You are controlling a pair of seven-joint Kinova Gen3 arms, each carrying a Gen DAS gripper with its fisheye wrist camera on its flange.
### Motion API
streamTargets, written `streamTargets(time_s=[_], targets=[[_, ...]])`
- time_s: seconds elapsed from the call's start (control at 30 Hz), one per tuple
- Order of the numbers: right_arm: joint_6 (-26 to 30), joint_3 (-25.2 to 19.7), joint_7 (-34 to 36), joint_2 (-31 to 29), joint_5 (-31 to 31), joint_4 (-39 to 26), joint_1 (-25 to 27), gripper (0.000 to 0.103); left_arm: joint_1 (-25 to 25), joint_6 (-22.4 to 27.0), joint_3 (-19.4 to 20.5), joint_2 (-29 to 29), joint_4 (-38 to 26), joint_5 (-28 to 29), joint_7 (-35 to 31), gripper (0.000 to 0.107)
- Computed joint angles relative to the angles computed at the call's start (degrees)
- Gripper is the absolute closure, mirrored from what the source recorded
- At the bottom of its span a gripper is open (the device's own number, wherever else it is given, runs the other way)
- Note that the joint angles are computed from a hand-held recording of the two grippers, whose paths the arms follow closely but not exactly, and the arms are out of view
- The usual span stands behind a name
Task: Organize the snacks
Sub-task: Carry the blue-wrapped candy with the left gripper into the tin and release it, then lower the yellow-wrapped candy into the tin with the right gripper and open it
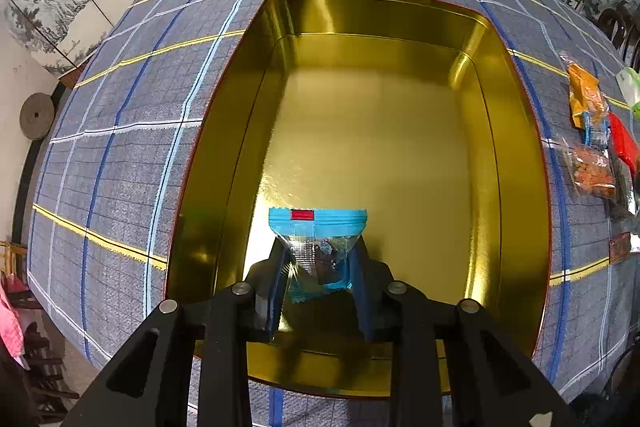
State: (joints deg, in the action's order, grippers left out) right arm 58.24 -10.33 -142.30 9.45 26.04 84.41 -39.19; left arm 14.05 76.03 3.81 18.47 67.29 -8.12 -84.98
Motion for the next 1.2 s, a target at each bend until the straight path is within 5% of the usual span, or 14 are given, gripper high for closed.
streamTargets(time_s=[0.27, 0.8, 1.2], targets=[[-0.2, -0.1, 2.7, 2.7, -0.7, -3.2, -1.9, 0.078, 0.0, -0.5, 0.0, -0.8, 0.6, 0.2, 0.9, 0.052], [-3.9, 0.6, 13.4, 7.3, -6.9, -10.3, -2.5, 0.078, -1.4, -1.7, -0.1, -4.5, -2.3, 1.5, 2.5, 0.031], [-2.9, 2.2, 24.0, 15.6, -11.8, -22.8, -5.9, 0.078, -5.8, -1.0, -2.3, -6.6, -2.1, -0.4, 7.8, 0.026]])
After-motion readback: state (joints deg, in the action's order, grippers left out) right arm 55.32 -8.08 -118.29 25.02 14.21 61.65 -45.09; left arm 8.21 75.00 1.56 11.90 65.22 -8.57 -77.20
